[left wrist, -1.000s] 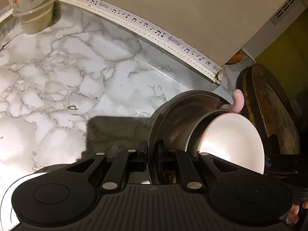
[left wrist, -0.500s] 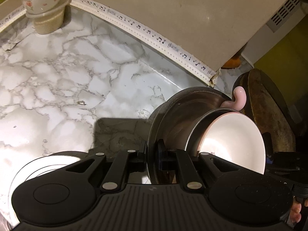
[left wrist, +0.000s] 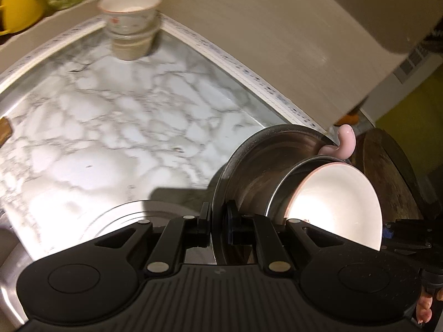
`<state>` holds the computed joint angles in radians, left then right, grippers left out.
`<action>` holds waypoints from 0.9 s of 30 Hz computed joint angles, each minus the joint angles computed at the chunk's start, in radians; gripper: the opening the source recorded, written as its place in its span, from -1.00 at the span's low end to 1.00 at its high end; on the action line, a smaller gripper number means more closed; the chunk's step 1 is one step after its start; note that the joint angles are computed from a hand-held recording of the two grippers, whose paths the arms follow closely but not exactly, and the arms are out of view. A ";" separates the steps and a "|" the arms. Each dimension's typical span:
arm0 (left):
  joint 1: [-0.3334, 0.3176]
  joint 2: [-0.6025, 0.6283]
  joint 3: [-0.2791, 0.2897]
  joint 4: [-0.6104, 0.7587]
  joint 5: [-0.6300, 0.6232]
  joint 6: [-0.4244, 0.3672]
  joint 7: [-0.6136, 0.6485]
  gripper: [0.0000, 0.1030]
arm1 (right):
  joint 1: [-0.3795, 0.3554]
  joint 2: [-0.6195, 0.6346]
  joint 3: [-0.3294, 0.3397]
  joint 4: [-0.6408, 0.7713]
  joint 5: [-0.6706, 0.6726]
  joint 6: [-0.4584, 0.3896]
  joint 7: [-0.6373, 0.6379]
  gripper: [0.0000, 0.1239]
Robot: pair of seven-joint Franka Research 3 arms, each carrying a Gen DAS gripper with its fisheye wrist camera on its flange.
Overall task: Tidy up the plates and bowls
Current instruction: 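Carry the stacked dishes with both grippers toward the sink, then lower the stacked dishes toward the counter beside the sink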
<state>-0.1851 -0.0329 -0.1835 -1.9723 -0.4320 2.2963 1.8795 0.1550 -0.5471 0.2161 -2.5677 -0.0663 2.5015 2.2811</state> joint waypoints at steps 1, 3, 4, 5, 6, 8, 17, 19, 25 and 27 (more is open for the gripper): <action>0.005 -0.009 0.005 -0.009 -0.006 0.003 0.004 -0.82 | 0.005 0.008 0.000 0.008 0.000 0.002 -0.007 -0.72; 0.015 -0.028 0.016 -0.029 -0.007 0.004 -0.003 -0.82 | 0.011 0.034 0.008 0.030 -0.004 0.010 -0.011 -0.72; 0.020 -0.038 0.022 -0.041 -0.006 0.007 -0.004 -0.82 | 0.018 0.048 0.007 0.041 -0.004 0.015 -0.019 -0.72; 0.024 -0.049 0.028 -0.054 -0.005 0.010 -0.006 -0.82 | 0.023 0.061 0.009 0.050 -0.005 0.017 -0.023 -0.72; 0.028 -0.059 0.035 -0.064 -0.005 0.010 -0.004 -0.82 | 0.029 0.075 0.011 0.062 -0.006 0.021 -0.028 -0.72; 0.037 -0.079 0.048 -0.086 -0.003 0.012 -0.008 -0.82 | 0.044 0.104 0.012 0.084 -0.005 0.028 -0.036 -0.72; 0.075 -0.141 0.100 -0.168 0.018 0.024 -0.030 -0.82 | 0.115 0.229 0.003 0.176 0.003 0.058 -0.081 -0.73; 0.083 -0.144 0.108 -0.177 0.023 0.023 -0.035 -0.82 | 0.130 0.253 0.001 0.192 0.006 0.061 -0.090 -0.73; 0.101 -0.153 0.124 -0.204 0.031 0.009 -0.048 -0.82 | 0.170 0.310 -0.009 0.230 0.020 0.057 -0.114 -0.72; 0.106 -0.156 0.126 -0.213 0.034 0.009 -0.046 -0.82 | 0.179 0.324 -0.014 0.238 0.025 0.055 -0.121 -0.73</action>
<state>-0.0796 -0.1888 -0.0573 -2.1852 -0.3981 2.3056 1.8339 0.3345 -0.2232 0.2017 -2.3301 -0.0412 2.5566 2.1602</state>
